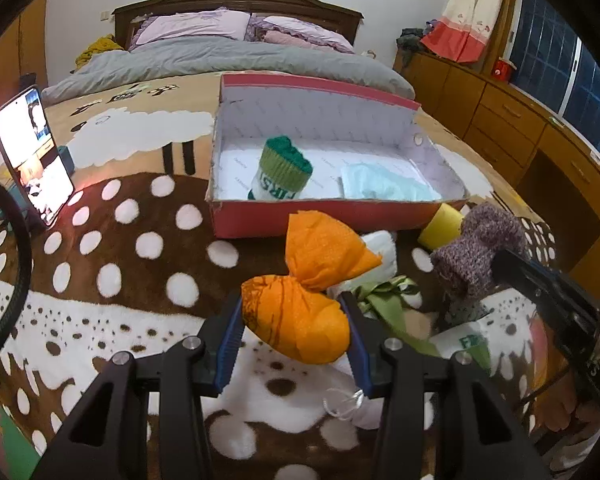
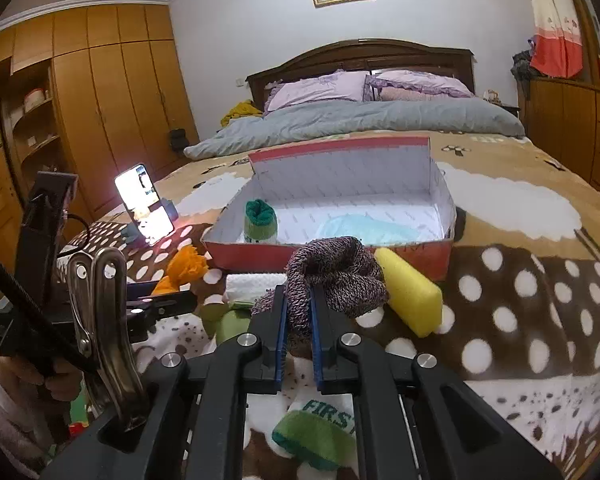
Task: Organize soft objects
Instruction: 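Grasp the orange cloth bundle with the left gripper while the right grasps the grey knit sock, then carry the orange bundle and grey sock into the box and release both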
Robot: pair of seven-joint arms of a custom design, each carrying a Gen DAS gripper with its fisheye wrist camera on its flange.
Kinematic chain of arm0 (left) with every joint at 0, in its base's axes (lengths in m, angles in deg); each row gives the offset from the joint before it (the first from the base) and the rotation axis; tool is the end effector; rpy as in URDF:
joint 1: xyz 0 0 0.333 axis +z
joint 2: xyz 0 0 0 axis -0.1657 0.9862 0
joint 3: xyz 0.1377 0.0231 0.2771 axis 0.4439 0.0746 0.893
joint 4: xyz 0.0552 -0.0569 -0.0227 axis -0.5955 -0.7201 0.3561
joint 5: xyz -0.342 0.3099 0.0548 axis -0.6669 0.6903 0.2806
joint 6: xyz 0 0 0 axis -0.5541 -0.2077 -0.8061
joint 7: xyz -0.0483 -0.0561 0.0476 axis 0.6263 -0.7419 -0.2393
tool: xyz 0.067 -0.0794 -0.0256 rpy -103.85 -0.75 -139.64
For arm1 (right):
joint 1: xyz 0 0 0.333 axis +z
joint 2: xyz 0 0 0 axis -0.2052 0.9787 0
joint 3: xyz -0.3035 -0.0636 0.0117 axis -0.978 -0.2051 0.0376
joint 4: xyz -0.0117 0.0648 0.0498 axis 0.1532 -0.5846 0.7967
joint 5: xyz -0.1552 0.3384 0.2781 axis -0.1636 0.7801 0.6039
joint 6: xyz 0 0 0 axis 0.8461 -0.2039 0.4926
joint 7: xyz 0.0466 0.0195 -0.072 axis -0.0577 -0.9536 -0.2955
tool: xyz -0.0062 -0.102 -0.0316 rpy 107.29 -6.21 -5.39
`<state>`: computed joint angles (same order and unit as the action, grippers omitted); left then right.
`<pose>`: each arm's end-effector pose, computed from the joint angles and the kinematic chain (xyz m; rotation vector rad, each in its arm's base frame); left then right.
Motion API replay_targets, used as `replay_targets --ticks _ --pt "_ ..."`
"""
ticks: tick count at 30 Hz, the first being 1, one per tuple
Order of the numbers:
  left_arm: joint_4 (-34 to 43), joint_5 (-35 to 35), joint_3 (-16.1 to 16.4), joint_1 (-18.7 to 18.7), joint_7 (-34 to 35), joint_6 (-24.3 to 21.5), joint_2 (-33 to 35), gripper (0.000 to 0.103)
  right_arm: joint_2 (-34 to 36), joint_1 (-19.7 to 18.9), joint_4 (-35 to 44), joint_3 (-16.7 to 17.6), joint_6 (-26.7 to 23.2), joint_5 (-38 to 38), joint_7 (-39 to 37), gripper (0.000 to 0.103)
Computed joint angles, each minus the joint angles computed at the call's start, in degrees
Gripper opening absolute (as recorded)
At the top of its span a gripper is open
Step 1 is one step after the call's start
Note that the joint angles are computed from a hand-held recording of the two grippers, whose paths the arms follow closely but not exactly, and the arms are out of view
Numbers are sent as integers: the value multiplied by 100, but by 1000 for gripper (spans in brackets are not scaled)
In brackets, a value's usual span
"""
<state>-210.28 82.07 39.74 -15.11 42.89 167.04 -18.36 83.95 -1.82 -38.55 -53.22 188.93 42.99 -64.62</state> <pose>0.6375 -0.2097 0.3870 -1.7613 1.9643 -0.9031 0.5935 0.0436 0.3937 -1.7000 1.3297 -0.5037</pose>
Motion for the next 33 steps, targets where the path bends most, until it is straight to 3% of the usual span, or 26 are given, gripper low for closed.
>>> replay_targets --ticks 9,16,33 --pt "149 -126 -51 -13 -14 -26 -21 48 -99 -16 0 -32 -56 -60 -58 11" --pt "378 289 56 -135 -285 -25 42 48 -145 -73 4 -118 -347 -180 55 11" --pt "1521 674 76 -245 -563 -315 787 48 263 -265 566 -117 -597 -724 387 11"
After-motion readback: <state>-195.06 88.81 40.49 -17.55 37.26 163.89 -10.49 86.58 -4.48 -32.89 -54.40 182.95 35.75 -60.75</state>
